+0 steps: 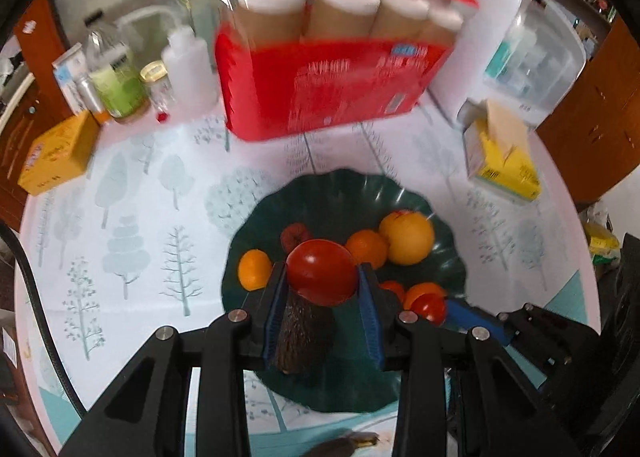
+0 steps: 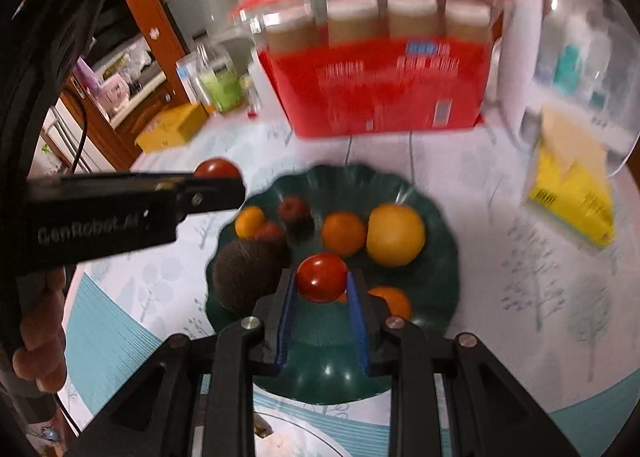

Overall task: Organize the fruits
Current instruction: 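Carry both cherry tomatoes to the green plate and release them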

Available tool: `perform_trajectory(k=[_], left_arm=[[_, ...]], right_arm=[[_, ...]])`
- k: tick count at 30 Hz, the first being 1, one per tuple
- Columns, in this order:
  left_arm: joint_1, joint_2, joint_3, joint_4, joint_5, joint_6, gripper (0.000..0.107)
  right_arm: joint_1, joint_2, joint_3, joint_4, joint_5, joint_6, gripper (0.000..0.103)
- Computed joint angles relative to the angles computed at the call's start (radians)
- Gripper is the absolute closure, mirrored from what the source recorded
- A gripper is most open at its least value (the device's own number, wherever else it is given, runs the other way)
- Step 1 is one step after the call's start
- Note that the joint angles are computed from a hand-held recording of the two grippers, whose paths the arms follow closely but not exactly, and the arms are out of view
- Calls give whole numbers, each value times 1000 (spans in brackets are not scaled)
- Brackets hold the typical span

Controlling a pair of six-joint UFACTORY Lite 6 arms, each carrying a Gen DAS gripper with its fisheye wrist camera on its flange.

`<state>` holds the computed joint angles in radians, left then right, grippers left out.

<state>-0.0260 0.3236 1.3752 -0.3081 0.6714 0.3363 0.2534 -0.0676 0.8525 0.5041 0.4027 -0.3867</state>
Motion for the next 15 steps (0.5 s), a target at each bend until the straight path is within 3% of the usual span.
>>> perform_trajectory(k=[9, 11, 15], left_arm=[[-19, 173, 33, -11, -58, 76, 74], [-18, 197, 39, -21, -64, 89, 73], [-27, 202, 24, 0, -97, 86, 73]], right_arm=[[6, 174, -27, 207, -67, -178, 77], [-8, 188, -36, 314, -66, -290, 77], [0, 183, -44, 360, -89, -343, 76]])
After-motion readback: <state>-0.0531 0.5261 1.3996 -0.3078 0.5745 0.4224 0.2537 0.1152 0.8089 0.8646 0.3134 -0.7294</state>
